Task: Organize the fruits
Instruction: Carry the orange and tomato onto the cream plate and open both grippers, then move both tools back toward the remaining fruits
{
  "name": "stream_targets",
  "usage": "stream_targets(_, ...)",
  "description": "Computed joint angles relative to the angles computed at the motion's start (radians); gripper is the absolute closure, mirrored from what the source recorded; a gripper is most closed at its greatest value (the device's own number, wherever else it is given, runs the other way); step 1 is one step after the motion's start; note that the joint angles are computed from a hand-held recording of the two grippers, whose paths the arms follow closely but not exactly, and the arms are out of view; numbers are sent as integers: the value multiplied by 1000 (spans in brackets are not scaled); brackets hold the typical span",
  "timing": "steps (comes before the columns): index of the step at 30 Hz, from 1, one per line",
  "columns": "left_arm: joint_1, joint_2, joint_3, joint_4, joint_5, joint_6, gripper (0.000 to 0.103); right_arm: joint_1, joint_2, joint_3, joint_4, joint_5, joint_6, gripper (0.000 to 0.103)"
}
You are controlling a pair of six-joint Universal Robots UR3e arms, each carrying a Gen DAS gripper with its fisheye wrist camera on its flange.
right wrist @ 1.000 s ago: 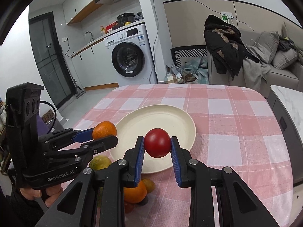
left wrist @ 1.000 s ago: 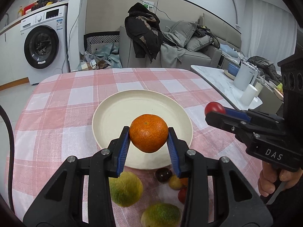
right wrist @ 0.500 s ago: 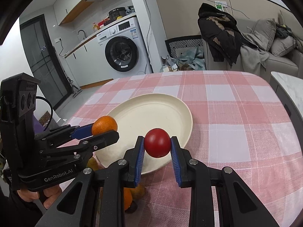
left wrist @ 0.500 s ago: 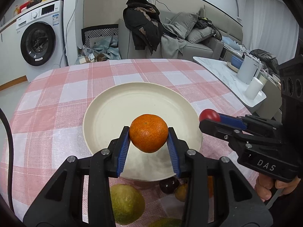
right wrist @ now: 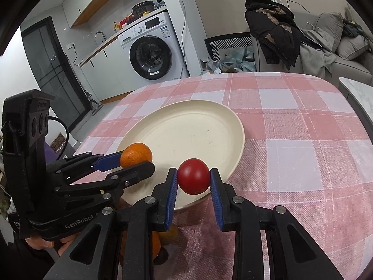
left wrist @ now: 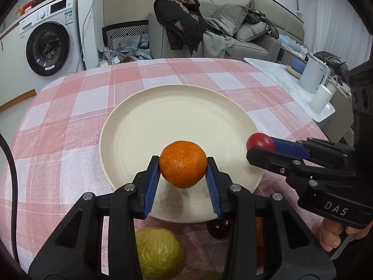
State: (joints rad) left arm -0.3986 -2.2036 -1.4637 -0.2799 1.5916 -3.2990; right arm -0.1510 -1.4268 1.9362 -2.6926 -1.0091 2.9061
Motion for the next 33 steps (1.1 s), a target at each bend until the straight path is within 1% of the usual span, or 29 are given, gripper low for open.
stream_targets(2, -7, -2, 6, -9, 21, 2, 67, 1, 4, 1, -10, 7, -1, 74)
stream_targets(3, -9, -1, 6, -7, 28, 2, 67, 1, 5, 4, -19, 7, 0, 71)
stream_targets(4, -10, 1, 2, -1, 36, 0, 67, 2, 4, 9, -35, 1, 3, 68)
stream_targets(5, -10, 7, -4, 4, 41, -1, 66, 1, -2, 22, -59, -8, 2, 62)
stream_targets(7, -5, 24, -23, 17, 42, -9, 65, -10, -16, 54, -112, -5, 2, 55)
stream_targets(9, 2, 47, -52, 33, 45, -17, 63, -26, -27, 66, -118, 8, -2, 47)
stream_targets(10, 5, 63, -69, 40, 47, -19, 59, -27, -31, 68, -122, 1, 1, 44)
stream_targets(11, 8, 78, -86, 45, 52, -21, 52, -27, -38, 72, -122, -13, 0, 36)
stream_targets(12, 9, 95, -106, 53, 59, -25, 48, -24, -42, 69, -113, -26, -1, 28)
stream_targets(13, 11, 119, -136, 68, 65, -29, 40, -21, -50, 66, -100, -41, -3, 24)
stream_targets(14, 13, 142, -164, 77, 71, -33, 27, -17, -61, 69, -95, -59, 0, 15)
stream_targets(15, 14, 167, -194, 85, 79, -38, 20, -18, -73, 82, -103, -67, 3, 7)
stream_targets(16, 14, 197, -235, 107, 87, -39, 15, -19, -87, 94, -108, -72, 0, 2)
stream_targets(17, 16, 230, -281, 131, 91, -35, 14, -22, -103, 105, -105, -72, -10, 0)
stream_targets(18, 16, 258, -316, 143, 97, -32, 12, -26, -121, 118, -101, -72, -20, 0)
stream_targets(20, 7, 317, -384, 155, 130, -43, 1, -26, -141, 132, -103, -87, -14, 0)
stream_targets(21, 3, 345, -418, 168, 145, -51, 1, -30, -159, 142, -96, -89, -9, 0)
stream_targets(24, -8, 428, -512, 190, 153, -57, 1, -61, -214, 167, -39, -39, -36, 0)
stream_targets(27, -22, 496, -584, 203, 145, -65, 1, -74, -264, 196, -22, -37, -45, 0)
stream_targets(31, -70, 550, -634, 195, 185, -79, 1, -89, -340, 226, 37, -31, -69, 0)
stream_targets(33, -80, 579, -660, 187, 183, -91, 1, -102, -385, 249, 70, -18, -88, 0)
